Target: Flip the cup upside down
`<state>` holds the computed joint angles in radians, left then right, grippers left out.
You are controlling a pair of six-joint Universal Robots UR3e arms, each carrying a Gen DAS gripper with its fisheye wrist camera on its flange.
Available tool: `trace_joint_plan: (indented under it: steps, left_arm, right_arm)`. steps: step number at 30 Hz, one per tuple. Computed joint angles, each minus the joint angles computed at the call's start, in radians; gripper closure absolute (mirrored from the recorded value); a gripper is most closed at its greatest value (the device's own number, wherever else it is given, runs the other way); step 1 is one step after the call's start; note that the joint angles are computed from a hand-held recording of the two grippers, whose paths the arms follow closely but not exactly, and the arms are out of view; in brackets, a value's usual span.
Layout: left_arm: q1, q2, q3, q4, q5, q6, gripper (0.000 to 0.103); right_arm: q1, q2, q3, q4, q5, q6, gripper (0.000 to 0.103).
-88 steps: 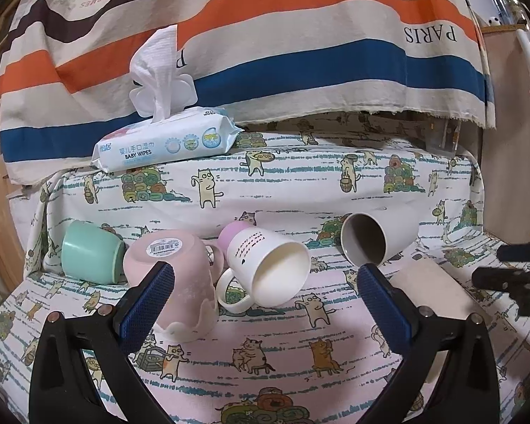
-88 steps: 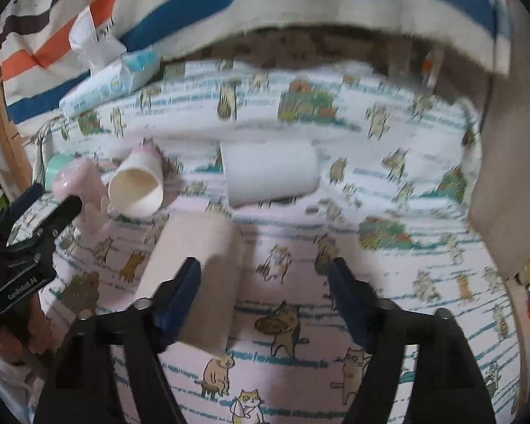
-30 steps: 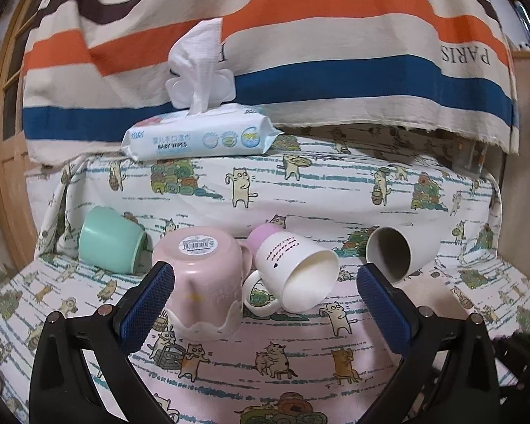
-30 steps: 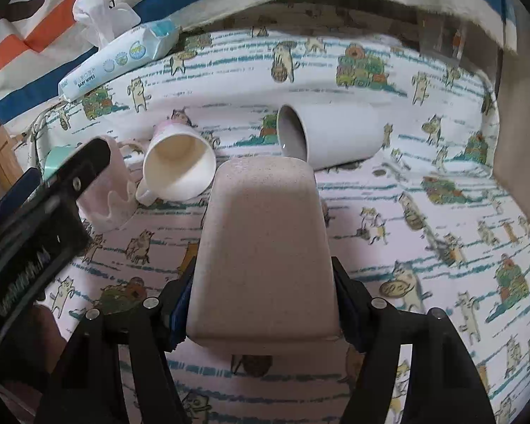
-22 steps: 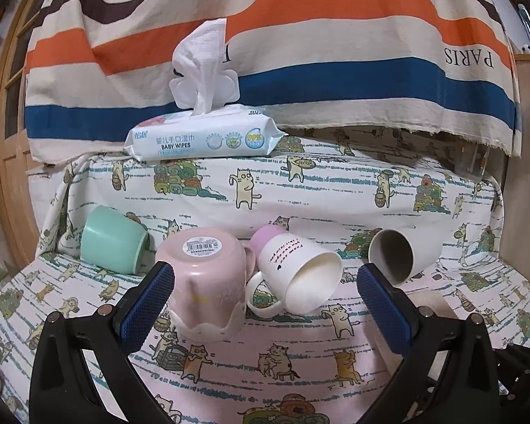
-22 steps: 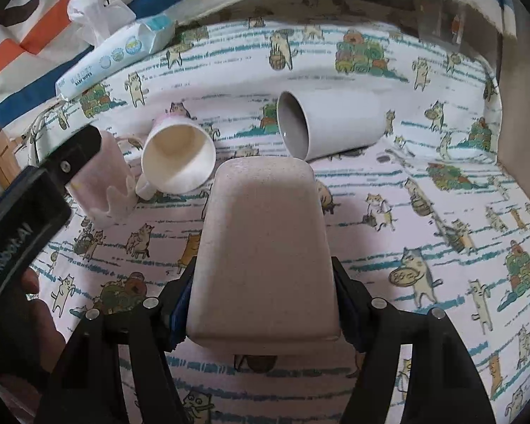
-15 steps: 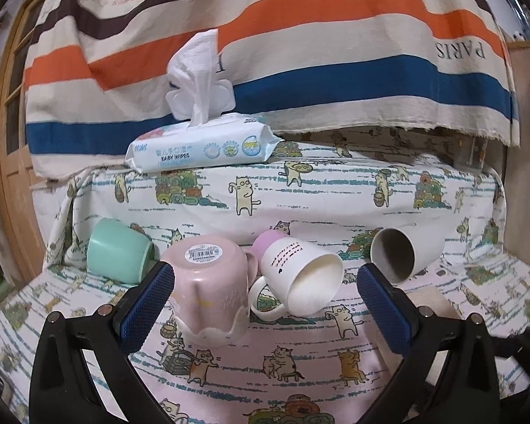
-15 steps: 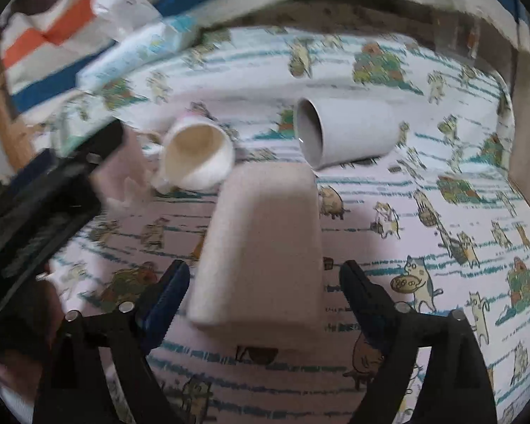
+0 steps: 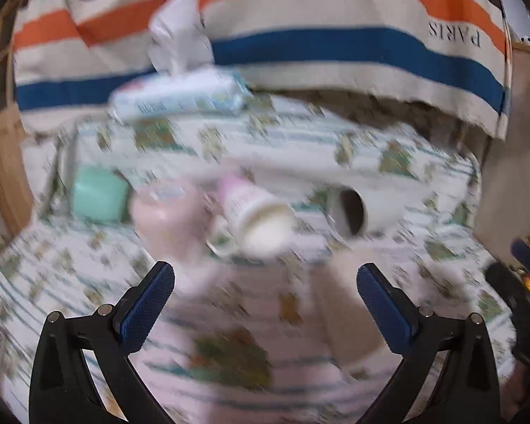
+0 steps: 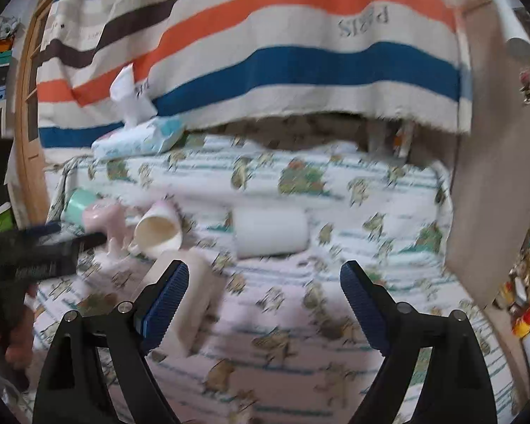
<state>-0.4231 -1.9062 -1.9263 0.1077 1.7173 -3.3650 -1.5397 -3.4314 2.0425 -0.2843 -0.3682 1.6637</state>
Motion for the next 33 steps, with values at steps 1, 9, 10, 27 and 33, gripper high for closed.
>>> trace_joint_plan:
  steps: [1,9,10,27,33]
  left_arm:
    - [-0.01,-0.003,0.007,-0.03,-0.02,-0.021,0.0]
    - [-0.107,-0.094,0.11,-0.155,-0.068,-0.097,0.004]
    - [-0.117,-0.104,0.122,-0.16,-0.058,-0.097,0.004]
    - [-0.092,-0.152,0.151,-0.251,-0.179,-0.096,0.037]
    - [-0.109,-0.1,0.11,-0.198,-0.1,-0.053,0.037]
  right_arm:
    - [-0.001,-0.023,0.025,-0.035,0.02,0.028,0.014]
    - [-0.067,-0.023,0.025,0.032,0.062,-0.022,0.014]
    - [-0.064,-0.035,0.038,0.008,0.062,-0.002,0.014]
    - [-0.03,-0.109,0.136,-0.191,0.015,0.171,0.014]
    - [-0.025,-0.106,0.138,-0.188,0.012,0.173,0.014]
